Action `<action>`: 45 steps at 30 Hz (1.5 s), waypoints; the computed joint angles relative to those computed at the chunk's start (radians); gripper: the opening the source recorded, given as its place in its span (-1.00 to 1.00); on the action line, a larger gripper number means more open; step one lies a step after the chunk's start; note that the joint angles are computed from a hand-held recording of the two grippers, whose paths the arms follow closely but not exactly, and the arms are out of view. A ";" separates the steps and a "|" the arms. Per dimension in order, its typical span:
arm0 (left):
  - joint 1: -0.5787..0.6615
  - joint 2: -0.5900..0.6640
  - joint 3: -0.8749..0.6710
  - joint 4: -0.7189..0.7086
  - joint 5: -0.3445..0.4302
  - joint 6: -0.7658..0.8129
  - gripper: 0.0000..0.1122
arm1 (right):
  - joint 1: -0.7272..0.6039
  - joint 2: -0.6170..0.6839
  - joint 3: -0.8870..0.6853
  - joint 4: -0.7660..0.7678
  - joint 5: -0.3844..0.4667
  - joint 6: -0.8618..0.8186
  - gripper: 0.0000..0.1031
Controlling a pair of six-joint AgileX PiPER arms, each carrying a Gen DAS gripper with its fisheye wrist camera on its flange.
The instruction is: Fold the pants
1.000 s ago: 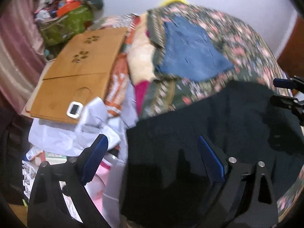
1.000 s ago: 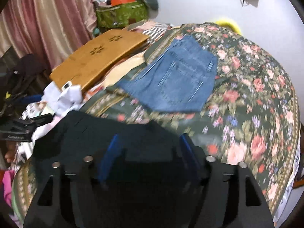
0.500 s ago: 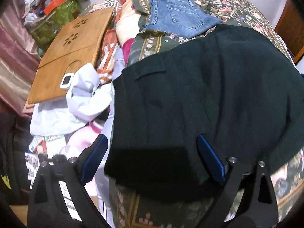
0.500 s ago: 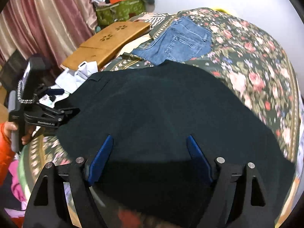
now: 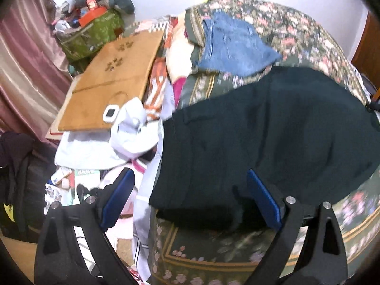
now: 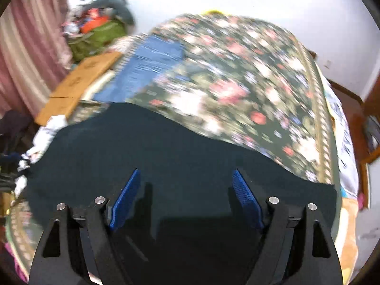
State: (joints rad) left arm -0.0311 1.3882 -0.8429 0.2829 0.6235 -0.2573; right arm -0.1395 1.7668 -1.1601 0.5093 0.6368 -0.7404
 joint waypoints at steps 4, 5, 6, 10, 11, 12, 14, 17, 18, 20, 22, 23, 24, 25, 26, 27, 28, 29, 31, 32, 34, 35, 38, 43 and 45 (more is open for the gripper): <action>-0.095 0.042 -0.093 0.063 0.050 -0.108 0.71 | -0.128 0.047 0.011 0.125 0.117 -0.142 0.49; -0.125 0.060 -0.121 0.076 0.064 -0.131 0.71 | -0.143 0.030 0.030 0.134 0.125 -0.152 0.49; -0.157 0.082 -0.152 0.089 0.076 -0.154 0.71 | -0.170 0.013 0.056 0.159 0.133 -0.200 0.50; -0.274 0.195 -0.295 0.093 0.125 -0.191 0.71 | -0.264 -0.054 0.148 0.230 0.159 -0.351 0.56; -0.301 0.233 -0.339 0.076 0.138 -0.181 0.71 | -0.292 -0.063 0.156 0.240 0.177 -0.377 0.56; -0.322 0.256 -0.365 0.067 0.147 -0.180 0.71 | -0.325 -0.083 0.174 0.244 0.187 -0.397 0.56; -0.366 0.316 -0.429 0.055 0.168 -0.169 0.71 | -0.395 -0.122 0.208 0.272 0.199 -0.445 0.56; -0.442 0.427 -0.542 0.066 0.219 -0.152 0.71 | -0.514 -0.152 0.239 0.335 0.252 -0.498 0.56; -0.462 0.458 -0.575 0.077 0.236 -0.152 0.71 | -0.561 -0.155 0.245 0.361 0.275 -0.507 0.56; -0.509 0.511 -0.632 0.108 0.261 -0.150 0.71 | -0.655 -0.151 0.261 0.396 0.297 -0.495 0.57; -0.542 0.551 -0.684 0.133 0.281 -0.147 0.71 | -0.718 -0.139 0.272 0.406 0.313 -0.484 0.57; -0.555 0.573 -0.715 0.127 0.295 -0.126 0.71 | -0.746 -0.128 0.273 0.415 0.337 -0.488 0.57; -0.568 0.607 -0.764 0.116 0.315 -0.097 0.71 | -0.770 -0.118 0.280 0.414 0.344 -0.488 0.57; -0.582 0.630 -0.796 0.115 0.328 -0.081 0.71 | -0.792 -0.098 0.283 0.414 0.349 -0.482 0.57; -0.599 0.656 -0.830 0.119 0.343 -0.066 0.71 | -0.801 -0.086 0.284 0.412 0.350 -0.476 0.57; -0.616 0.678 -0.861 0.133 0.357 -0.062 0.71 | -0.810 -0.063 0.285 0.411 0.347 -0.467 0.57; -0.632 0.699 -0.888 0.153 0.369 -0.063 0.71 | -0.815 -0.045 0.279 0.407 0.348 -0.455 0.57; -0.649 0.722 -0.919 0.171 0.382 -0.059 0.71 | -0.818 -0.029 0.275 0.406 0.346 -0.442 0.57; -0.668 0.756 -0.969 0.185 0.407 -0.058 0.71 | -0.816 0.004 0.267 0.416 0.331 -0.419 0.57; -0.674 0.771 -0.992 0.189 0.420 -0.057 0.71 | -0.809 0.021 0.261 0.420 0.323 -0.407 0.57; -0.683 0.801 -1.039 0.187 0.440 -0.045 0.71 | -0.810 0.057 0.239 0.426 0.339 -0.391 0.57; -0.685 0.814 -1.061 0.180 0.448 -0.037 0.71 | -0.807 0.085 0.222 0.422 0.349 -0.372 0.57; -0.682 0.844 -1.117 0.139 0.470 -0.014 0.71 | -0.793 0.135 0.196 0.449 0.364 -0.367 0.57; -0.669 0.889 -1.194 0.073 0.490 0.006 0.71 | -0.750 0.167 0.144 0.450 0.360 -0.346 0.41; -0.666 0.894 -1.199 0.060 0.483 0.004 0.71 | -0.744 0.171 0.133 0.449 0.343 -0.348 -0.18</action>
